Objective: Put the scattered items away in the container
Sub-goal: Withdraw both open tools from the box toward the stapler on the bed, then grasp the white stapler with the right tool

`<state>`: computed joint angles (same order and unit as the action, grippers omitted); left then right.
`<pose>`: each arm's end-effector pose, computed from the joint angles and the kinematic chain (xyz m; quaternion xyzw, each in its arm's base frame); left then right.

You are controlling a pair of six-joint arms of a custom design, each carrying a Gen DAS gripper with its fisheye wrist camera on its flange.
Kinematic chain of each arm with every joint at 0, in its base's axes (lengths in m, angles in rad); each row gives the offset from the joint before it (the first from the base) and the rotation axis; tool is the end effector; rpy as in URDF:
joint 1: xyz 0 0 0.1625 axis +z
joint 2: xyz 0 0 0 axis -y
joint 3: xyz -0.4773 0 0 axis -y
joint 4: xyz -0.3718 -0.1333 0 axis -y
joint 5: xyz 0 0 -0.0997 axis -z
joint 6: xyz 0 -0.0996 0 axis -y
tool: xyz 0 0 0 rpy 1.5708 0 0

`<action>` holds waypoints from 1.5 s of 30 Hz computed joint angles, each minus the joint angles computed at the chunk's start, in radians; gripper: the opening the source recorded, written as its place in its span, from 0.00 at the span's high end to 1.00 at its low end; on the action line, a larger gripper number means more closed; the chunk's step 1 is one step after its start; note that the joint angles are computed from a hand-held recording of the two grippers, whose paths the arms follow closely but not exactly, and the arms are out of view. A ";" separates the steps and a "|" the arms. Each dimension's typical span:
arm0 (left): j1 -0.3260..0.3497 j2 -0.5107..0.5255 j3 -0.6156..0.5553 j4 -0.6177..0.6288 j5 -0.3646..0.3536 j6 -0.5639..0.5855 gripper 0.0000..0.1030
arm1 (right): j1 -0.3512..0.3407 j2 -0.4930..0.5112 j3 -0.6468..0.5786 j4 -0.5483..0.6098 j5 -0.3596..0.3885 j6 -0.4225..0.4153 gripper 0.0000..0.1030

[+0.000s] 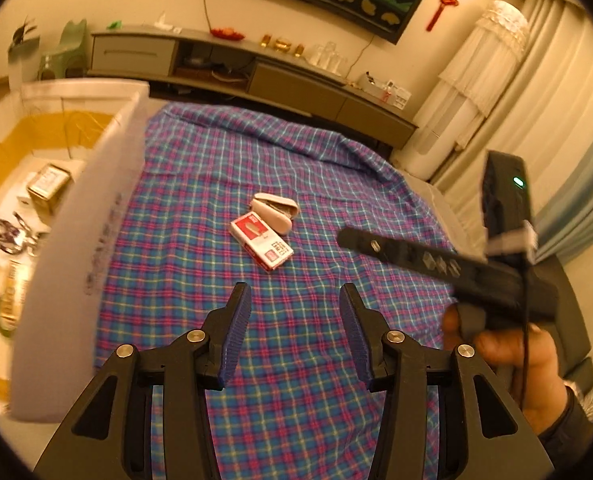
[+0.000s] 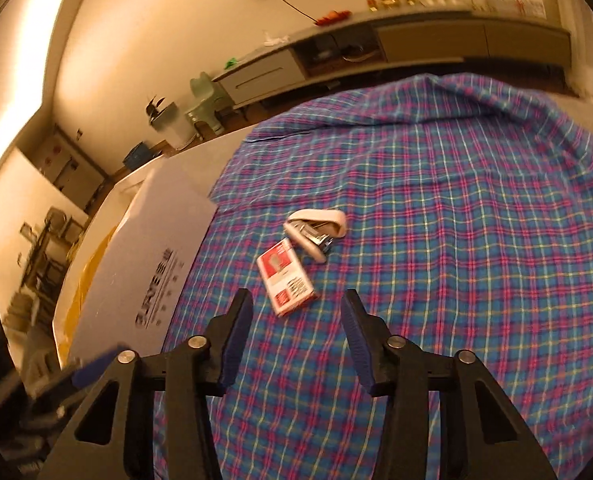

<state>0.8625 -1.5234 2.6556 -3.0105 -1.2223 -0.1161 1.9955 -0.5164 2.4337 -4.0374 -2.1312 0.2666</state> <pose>-0.0706 -0.3396 0.2436 0.2586 0.9386 -0.2068 0.0965 0.2454 -0.3476 0.0286 -0.0017 -0.9280 0.3354 0.1621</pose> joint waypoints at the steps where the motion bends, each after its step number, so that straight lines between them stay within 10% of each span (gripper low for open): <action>1: 0.012 0.031 -0.003 -0.022 -0.009 0.004 0.53 | -0.028 -0.002 -0.007 0.001 0.031 -0.005 0.54; 12: 0.109 0.271 -0.063 -0.188 -0.049 0.046 0.53 | -0.174 0.021 -0.183 0.186 0.100 -0.151 0.54; 17: 0.160 0.285 -0.072 -0.200 -0.056 0.035 0.53 | -0.101 0.054 -0.229 0.196 -0.004 -0.296 0.79; 24: 0.200 0.272 -0.072 -0.212 -0.064 0.035 0.53 | -0.026 0.104 -0.265 0.189 -0.070 -0.443 0.72; 29: 0.208 0.267 -0.073 -0.210 -0.079 0.037 0.53 | -0.055 0.107 -0.303 0.181 -0.088 -0.463 0.38; 35: 0.215 0.273 -0.072 -0.215 -0.099 0.040 0.53 | -0.095 0.090 -0.326 0.322 -0.058 -0.431 0.52; 45: 0.199 0.329 -0.102 -0.207 -0.077 0.018 0.53 | -0.071 0.067 -0.220 0.147 -0.099 -0.367 0.52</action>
<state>1.0616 -1.1947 2.5541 -3.2173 -1.2989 -0.0978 1.9250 -0.4496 2.2138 -3.8907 -2.2303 -0.1003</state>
